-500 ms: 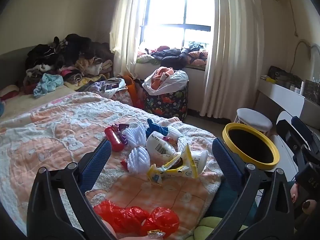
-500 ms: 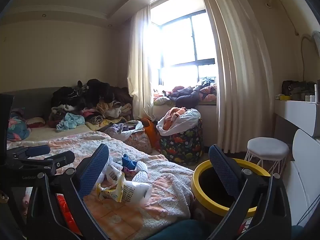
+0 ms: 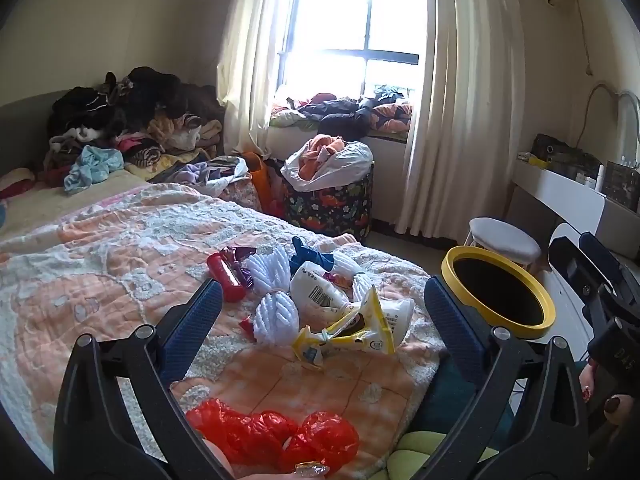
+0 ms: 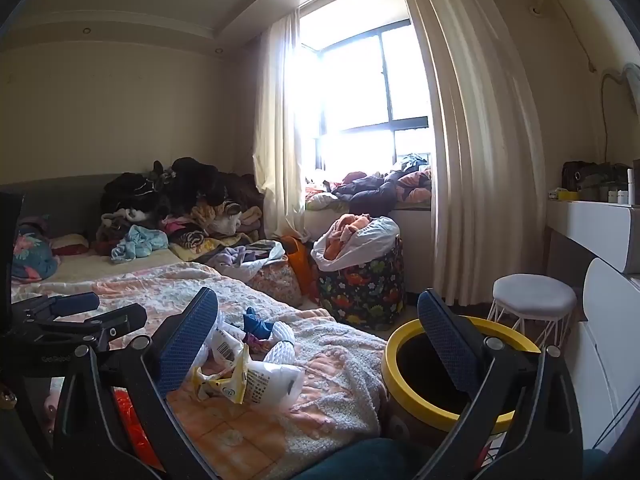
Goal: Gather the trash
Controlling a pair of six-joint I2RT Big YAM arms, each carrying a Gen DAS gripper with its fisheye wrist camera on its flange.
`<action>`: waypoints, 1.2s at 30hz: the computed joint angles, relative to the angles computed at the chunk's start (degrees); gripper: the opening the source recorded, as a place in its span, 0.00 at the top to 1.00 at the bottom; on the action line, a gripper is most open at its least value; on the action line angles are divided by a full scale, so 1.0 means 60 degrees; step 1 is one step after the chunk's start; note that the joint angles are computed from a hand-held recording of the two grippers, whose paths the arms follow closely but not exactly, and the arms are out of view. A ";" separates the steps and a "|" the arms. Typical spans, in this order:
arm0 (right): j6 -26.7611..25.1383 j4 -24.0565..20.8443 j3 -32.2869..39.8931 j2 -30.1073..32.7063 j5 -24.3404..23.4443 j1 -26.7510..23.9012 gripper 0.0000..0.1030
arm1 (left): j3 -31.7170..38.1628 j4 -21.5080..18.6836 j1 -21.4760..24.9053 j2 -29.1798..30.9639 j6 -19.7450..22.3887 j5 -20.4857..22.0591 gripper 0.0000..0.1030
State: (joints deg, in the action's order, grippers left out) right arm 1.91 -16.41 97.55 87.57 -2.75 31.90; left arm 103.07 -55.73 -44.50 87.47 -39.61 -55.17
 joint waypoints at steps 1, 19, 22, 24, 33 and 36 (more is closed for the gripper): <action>0.0024 0.0051 -0.0048 -0.0024 -0.0020 -0.0006 0.06 | -0.0180 0.0117 0.0074 -0.0079 0.0029 0.0103 0.10; -0.0011 0.0100 -0.0173 -0.0066 -0.0094 -0.0012 0.06 | -0.0259 0.0284 0.0111 -0.0159 0.0176 0.0220 0.10; -0.0005 0.0117 -0.0182 -0.0068 -0.0088 -0.0009 0.06 | -0.0245 0.0296 0.0109 -0.0144 0.0167 0.0214 0.10; 0.0002 0.0096 -0.0154 -0.0048 -0.0098 -0.0018 0.06 | -0.0269 0.0316 0.0104 -0.0157 0.0172 0.0205 0.10; 0.0021 0.0085 -0.0182 -0.0077 -0.0126 0.0023 0.06 | -0.0271 0.0325 0.0098 -0.0155 0.0169 0.0188 0.10; 0.0009 0.0069 -0.0198 -0.0114 -0.0159 0.0045 0.06 | -0.0250 0.0317 0.0094 -0.0133 0.0147 0.0180 0.10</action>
State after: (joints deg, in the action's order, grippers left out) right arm 1.97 -15.99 96.37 86.89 -3.70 32.17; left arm 101.57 -53.83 -43.93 86.67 -38.73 -54.09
